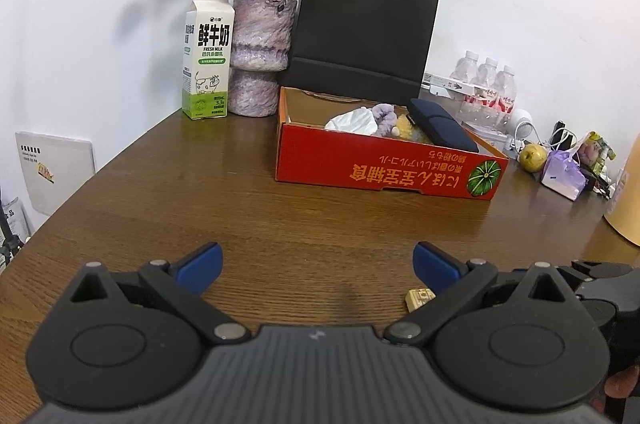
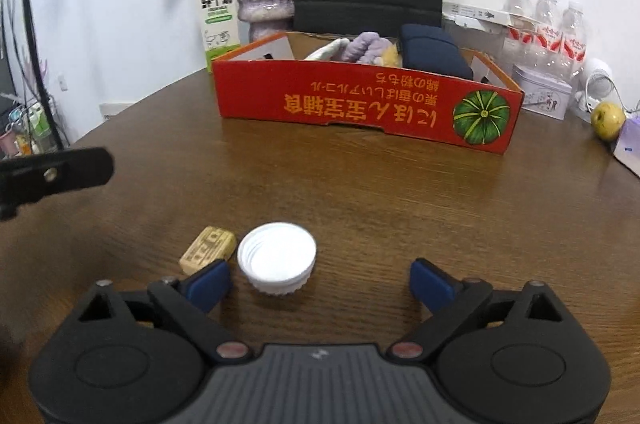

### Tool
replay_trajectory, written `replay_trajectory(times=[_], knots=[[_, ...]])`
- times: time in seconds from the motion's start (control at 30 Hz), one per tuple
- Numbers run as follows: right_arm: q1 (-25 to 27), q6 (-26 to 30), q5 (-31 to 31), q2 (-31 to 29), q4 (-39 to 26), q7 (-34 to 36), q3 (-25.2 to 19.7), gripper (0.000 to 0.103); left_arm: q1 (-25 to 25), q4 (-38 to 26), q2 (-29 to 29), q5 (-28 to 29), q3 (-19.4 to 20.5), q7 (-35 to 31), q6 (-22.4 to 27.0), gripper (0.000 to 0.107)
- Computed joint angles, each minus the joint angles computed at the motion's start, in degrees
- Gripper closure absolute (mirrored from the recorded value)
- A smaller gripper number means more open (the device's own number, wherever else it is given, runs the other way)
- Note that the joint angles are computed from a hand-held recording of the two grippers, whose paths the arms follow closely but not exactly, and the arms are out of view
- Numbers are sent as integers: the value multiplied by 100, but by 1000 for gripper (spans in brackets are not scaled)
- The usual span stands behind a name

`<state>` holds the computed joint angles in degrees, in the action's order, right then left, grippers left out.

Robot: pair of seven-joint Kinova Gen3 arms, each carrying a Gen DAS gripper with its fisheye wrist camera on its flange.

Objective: Organize objects
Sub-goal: 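Grasp the white bottle cap with the right gripper while the left grasps the gold bar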

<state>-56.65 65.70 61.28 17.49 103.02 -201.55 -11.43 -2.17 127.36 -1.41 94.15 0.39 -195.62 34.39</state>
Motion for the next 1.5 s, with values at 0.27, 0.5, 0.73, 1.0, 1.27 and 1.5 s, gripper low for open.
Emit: replay_trajectory(times=[0.27,0.5,0.73,1.0,1.27,1.5], knots=[[-124,11,473,-34,168,-127,-57,64,18,3,-4,-8,10,28,-52,4],[-630,1189,1096,139,369,-973,-176,64,60,-35,26,-96,39,172,-185,4],[-692,1698,1024,47,607,-1273,-308,64,145,-87,84,-236,75,364,-391,4],[-712,1979,905,-172,1038,-1698,-538,64,368,12,16,-389,224,435,-686,4],[-783,2117,949,-240,1225,-1836,-717,64,843,71,-68,-595,526,769,-1234,4],[-817,2230,938,-213,1238,-1906,-754,64,1323,-134,87,-1268,737,1757,-1843,4]])
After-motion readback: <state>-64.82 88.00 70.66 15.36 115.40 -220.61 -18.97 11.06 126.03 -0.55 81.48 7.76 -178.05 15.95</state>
